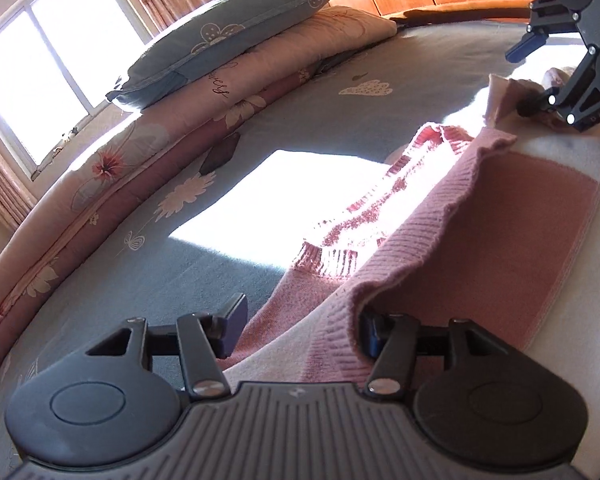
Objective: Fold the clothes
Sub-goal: 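Lower the folded hem onto the sweater and open both grippers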
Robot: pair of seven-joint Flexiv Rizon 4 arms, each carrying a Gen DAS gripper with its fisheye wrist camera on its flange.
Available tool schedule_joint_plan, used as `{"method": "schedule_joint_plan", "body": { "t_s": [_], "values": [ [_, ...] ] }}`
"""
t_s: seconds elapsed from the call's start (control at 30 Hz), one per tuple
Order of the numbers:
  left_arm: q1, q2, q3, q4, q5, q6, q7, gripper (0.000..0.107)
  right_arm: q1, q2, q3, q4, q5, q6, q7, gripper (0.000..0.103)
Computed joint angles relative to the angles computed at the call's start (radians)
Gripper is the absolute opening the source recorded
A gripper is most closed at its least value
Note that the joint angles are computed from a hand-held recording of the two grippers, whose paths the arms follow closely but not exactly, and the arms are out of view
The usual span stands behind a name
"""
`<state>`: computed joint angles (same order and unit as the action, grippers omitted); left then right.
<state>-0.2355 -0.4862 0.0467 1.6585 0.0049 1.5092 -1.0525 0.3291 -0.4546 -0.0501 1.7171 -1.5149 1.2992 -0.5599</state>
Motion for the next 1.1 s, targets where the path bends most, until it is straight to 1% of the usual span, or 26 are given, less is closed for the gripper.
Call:
{"method": "schedule_joint_plan", "body": {
  "t_s": [0.07, 0.17, 0.27, 0.3, 0.37, 0.43, 0.47, 0.57, 0.6, 0.63, 0.67, 0.73, 0.77, 0.87, 0.93, 0.97, 1.0, 1.03, 1.07, 1.1],
  "values": [
    [0.066, 0.005, -0.080, 0.007, -0.068, -0.018, 0.015, 0.063, -0.028, 0.001, 0.011, -0.006, 0.072, 0.054, -0.023, 0.069],
    [0.160, 0.008, -0.204, 0.024, -0.198, -0.049, 0.040, 0.062, -0.044, -0.005, 0.016, -0.010, 0.215, 0.101, -0.053, 0.071],
    [0.294, -0.007, -0.394, 0.042, -0.419, -0.100, 0.089, 0.063, -0.063, -0.033, 0.054, -0.021, 0.410, 0.119, -0.128, 0.071],
    [0.311, -0.015, -0.420, 0.035, -0.474, -0.113, 0.090, 0.063, -0.073, -0.045, 0.074, -0.029, 0.477, 0.120, -0.156, 0.071],
    [0.303, -0.031, -0.415, 0.011, -0.533, -0.127, 0.074, 0.063, -0.086, -0.063, 0.104, -0.042, 0.582, 0.123, -0.195, 0.071],
    [0.299, -0.044, -0.416, -0.007, -0.583, -0.124, 0.076, 0.063, -0.080, -0.069, 0.096, -0.044, 0.639, 0.146, -0.194, 0.071],
    [0.305, -0.049, -0.427, -0.014, -0.611, -0.123, 0.083, 0.064, -0.078, -0.071, 0.092, -0.044, 0.664, 0.159, -0.196, 0.071],
    [0.328, -0.057, -0.471, -0.025, -0.696, -0.101, 0.119, 0.065, -0.094, -0.080, 0.115, -0.054, 0.754, 0.188, -0.235, 0.073],
    [0.341, -0.057, -0.493, -0.023, -0.727, -0.093, 0.138, 0.067, -0.109, -0.085, 0.137, -0.061, 0.792, 0.197, -0.256, 0.073],
    [0.351, -0.055, -0.512, -0.020, -0.755, -0.084, 0.157, 0.069, -0.141, -0.095, 0.185, -0.074, 0.842, 0.204, -0.290, 0.076],
    [0.345, -0.056, -0.507, -0.026, -0.768, -0.073, 0.160, 0.069, -0.173, -0.105, 0.229, -0.084, 0.891, 0.220, -0.315, 0.076],
    [0.320, -0.054, -0.468, -0.038, -0.759, -0.066, 0.148, 0.069, -0.215, -0.120, 0.287, -0.101, 0.974, 0.263, -0.330, 0.076],
    [0.314, -0.051, -0.458, -0.038, -0.756, -0.060, 0.147, 0.069, -0.220, -0.120, 0.293, -0.103, 1.008, 0.285, -0.322, 0.076],
    [0.339, -0.017, -0.488, 0.012, -0.779, -0.026, 0.195, 0.069, -0.183, -0.081, 0.238, -0.057, 1.070, 0.336, -0.298, 0.076],
    [0.334, 0.019, -0.473, 0.061, -0.767, -0.007, 0.216, 0.069, -0.151, -0.043, 0.197, -0.008, 1.097, 0.351, -0.299, 0.076],
    [0.323, 0.042, -0.456, 0.092, -0.751, 0.007, 0.222, 0.069, -0.117, -0.015, 0.154, 0.033, 1.105, 0.360, -0.296, 0.076],
    [0.319, 0.066, -0.449, 0.129, -0.736, 0.021, 0.238, 0.069, -0.069, 0.016, 0.093, 0.081, 1.112, 0.376, -0.287, 0.075],
    [0.319, 0.092, -0.449, 0.170, -0.722, 0.035, 0.261, 0.069, -0.034, 0.041, 0.052, 0.123, 1.123, 0.390, -0.283, 0.074],
    [0.311, 0.114, -0.440, 0.206, -0.703, 0.051, 0.274, 0.069, -0.023, 0.063, 0.044, 0.162, 1.145, 0.405, -0.287, 0.072],
    [0.294, 0.141, -0.421, 0.251, -0.675, 0.078, 0.280, 0.069, -0.038, 0.085, 0.068, 0.205, 1.174, 0.427, -0.292, 0.070]
  ]
}}
